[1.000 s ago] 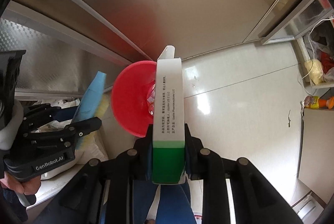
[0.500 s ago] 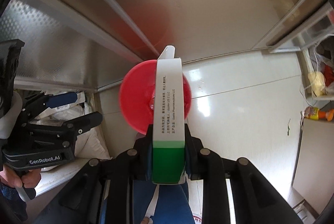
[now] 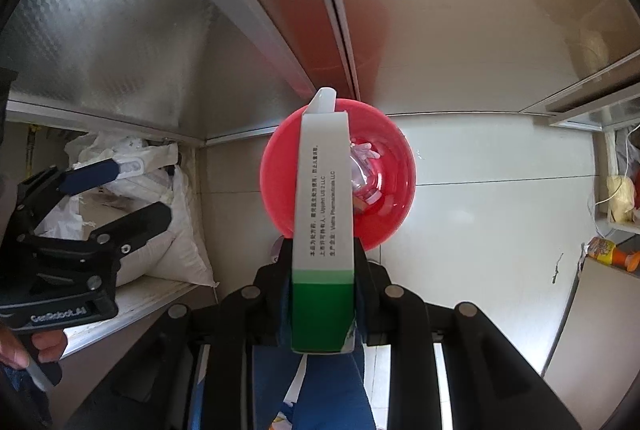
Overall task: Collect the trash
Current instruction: 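Open the right gripper to drop the box into the red bucket, then raise both grippers back up to the counter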
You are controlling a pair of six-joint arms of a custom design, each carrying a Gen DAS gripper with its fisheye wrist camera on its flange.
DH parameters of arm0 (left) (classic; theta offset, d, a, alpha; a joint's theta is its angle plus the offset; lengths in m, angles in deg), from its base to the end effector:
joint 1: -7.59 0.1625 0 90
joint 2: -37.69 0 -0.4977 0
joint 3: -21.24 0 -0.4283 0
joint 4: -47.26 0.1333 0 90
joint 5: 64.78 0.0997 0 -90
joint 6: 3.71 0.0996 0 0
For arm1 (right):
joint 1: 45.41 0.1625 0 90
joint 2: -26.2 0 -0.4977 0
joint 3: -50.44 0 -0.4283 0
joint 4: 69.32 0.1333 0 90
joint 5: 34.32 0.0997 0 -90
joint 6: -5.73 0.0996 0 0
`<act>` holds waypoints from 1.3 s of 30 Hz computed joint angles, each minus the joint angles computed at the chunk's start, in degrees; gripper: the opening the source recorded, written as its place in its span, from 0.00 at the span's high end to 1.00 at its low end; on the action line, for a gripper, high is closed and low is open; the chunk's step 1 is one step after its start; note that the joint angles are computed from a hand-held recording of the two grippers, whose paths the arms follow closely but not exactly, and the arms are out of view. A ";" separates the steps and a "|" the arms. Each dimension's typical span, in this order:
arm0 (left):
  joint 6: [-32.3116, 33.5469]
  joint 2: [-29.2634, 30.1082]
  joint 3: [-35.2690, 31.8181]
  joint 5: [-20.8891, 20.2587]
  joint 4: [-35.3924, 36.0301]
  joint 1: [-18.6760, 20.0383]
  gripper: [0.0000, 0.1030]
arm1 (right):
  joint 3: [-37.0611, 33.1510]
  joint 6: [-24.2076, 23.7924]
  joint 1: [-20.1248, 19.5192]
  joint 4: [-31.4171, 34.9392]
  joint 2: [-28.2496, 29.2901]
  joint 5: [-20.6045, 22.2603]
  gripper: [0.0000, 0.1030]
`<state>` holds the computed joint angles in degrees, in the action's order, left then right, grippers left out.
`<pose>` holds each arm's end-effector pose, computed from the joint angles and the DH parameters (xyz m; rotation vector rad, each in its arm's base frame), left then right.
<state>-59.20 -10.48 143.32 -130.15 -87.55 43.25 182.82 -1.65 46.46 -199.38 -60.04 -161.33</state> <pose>-0.2992 -0.4299 -0.0058 0.1159 2.4874 -0.0732 0.0870 -0.4175 0.2607 0.2455 -2.4844 -0.1726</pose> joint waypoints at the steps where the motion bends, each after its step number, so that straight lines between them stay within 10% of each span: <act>1: -0.48 -0.15 0.04 0.14 0.27 0.02 0.17 | -0.09 0.29 0.19 0.20 0.24 -0.24 0.78; 5: -2.27 -1.74 1.11 0.98 0.56 -0.42 0.17 | -0.73 1.61 1.61 1.61 0.67 -0.46 0.75; 10: -3.32 -3.17 2.54 -0.06 -1.01 -0.66 0.17 | -0.89 0.24 2.35 1.53 -0.01 0.18 0.33; 26: -10.12 -10.15 -3.22 0.53 14.70 -6.98 0.17 | -5.66 10.31 13.91 10.34 -4.01 -3.81 0.14; 39: -13.90 -15.11 -20.02 9.58 37.47 -15.27 0.17 | -20.89 16.33 28.95 21.16 -5.22 -5.79 0.03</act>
